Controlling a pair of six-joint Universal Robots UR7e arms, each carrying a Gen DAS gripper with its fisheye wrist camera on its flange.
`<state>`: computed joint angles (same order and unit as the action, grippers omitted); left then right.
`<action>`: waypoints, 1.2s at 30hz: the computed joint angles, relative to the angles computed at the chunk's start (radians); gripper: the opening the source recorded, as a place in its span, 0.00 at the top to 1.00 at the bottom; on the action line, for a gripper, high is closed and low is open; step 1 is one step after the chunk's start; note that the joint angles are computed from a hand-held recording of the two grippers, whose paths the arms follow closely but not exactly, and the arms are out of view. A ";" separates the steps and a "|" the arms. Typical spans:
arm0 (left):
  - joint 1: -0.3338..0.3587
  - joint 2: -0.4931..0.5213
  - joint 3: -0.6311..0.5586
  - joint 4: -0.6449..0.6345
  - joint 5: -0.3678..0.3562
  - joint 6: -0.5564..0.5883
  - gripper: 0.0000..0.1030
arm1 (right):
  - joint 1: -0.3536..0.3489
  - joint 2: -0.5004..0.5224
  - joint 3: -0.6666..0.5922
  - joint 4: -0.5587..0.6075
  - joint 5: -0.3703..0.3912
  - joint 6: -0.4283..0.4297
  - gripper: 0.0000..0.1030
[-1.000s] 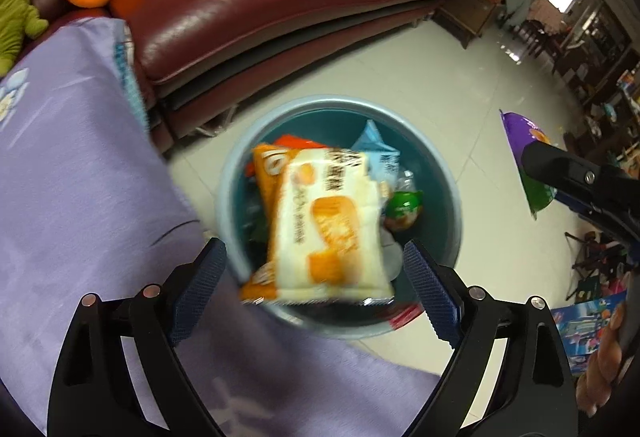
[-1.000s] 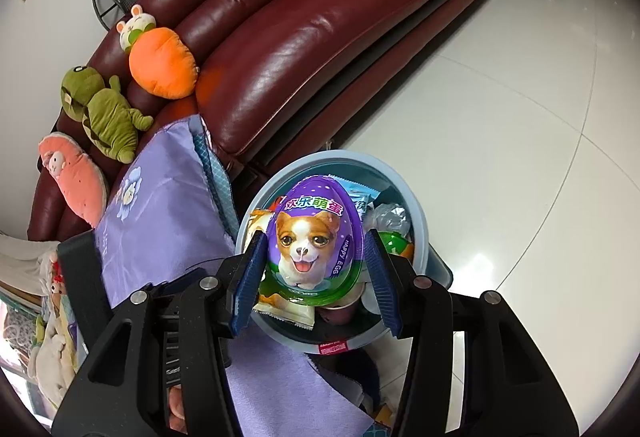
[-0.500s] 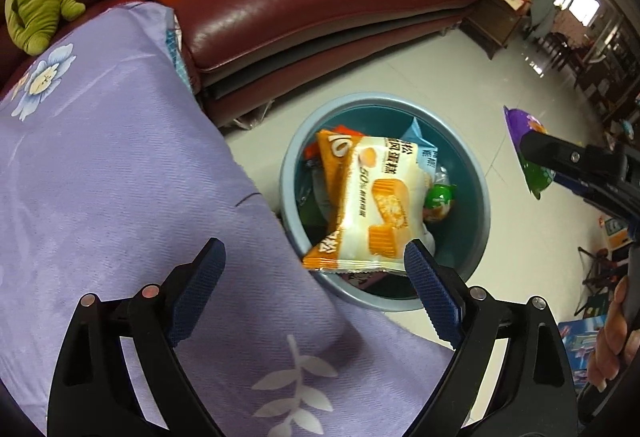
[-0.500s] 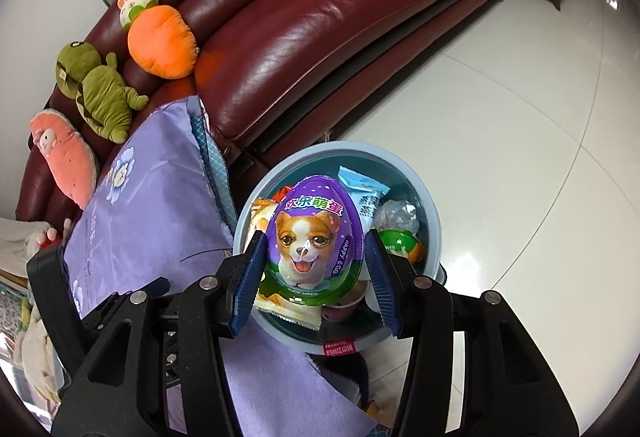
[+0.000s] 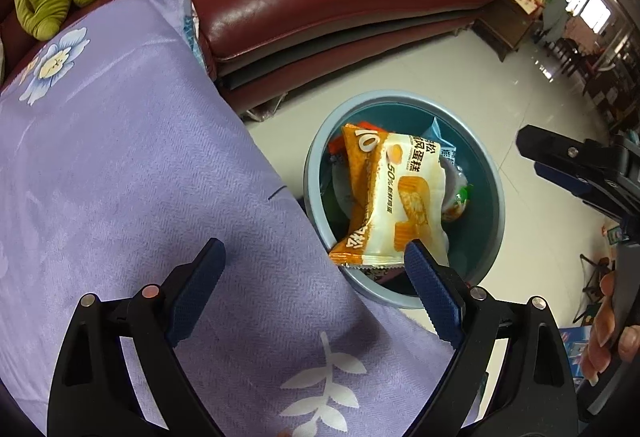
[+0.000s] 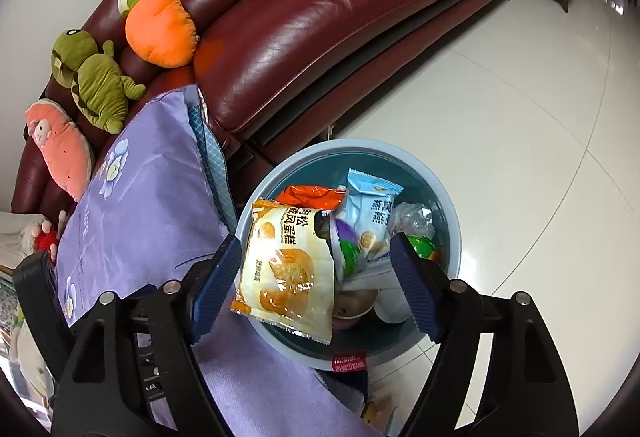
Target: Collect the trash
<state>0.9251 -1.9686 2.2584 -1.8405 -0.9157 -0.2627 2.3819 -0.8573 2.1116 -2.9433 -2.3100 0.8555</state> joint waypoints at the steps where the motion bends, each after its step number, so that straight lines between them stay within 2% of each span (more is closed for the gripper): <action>1: -0.006 -0.007 0.001 0.009 0.002 -0.005 0.11 | 0.003 -0.002 0.001 0.003 -0.003 0.006 0.23; 7: -0.057 -0.056 0.000 0.077 0.006 -0.049 0.11 | 0.037 -0.030 -0.001 0.065 -0.011 0.032 0.09; 9: -0.076 -0.072 -0.002 0.102 0.009 -0.069 0.05 | 0.057 -0.039 -0.010 0.117 -0.019 0.048 0.07; 14: -0.147 -0.139 -0.009 0.192 0.026 -0.141 0.04 | 0.119 -0.053 -0.049 0.289 -0.060 0.115 0.07; 20: -0.228 -0.210 -0.027 0.324 0.034 -0.235 0.04 | 0.183 -0.063 -0.072 0.399 -0.084 0.175 0.07; 26: -0.301 -0.278 -0.040 0.445 0.049 -0.331 0.04 | 0.235 -0.068 -0.092 0.465 -0.102 0.210 0.07; 36: -0.384 -0.342 -0.057 0.597 0.064 -0.455 0.04 | 0.275 -0.078 -0.090 0.524 -0.093 0.261 0.07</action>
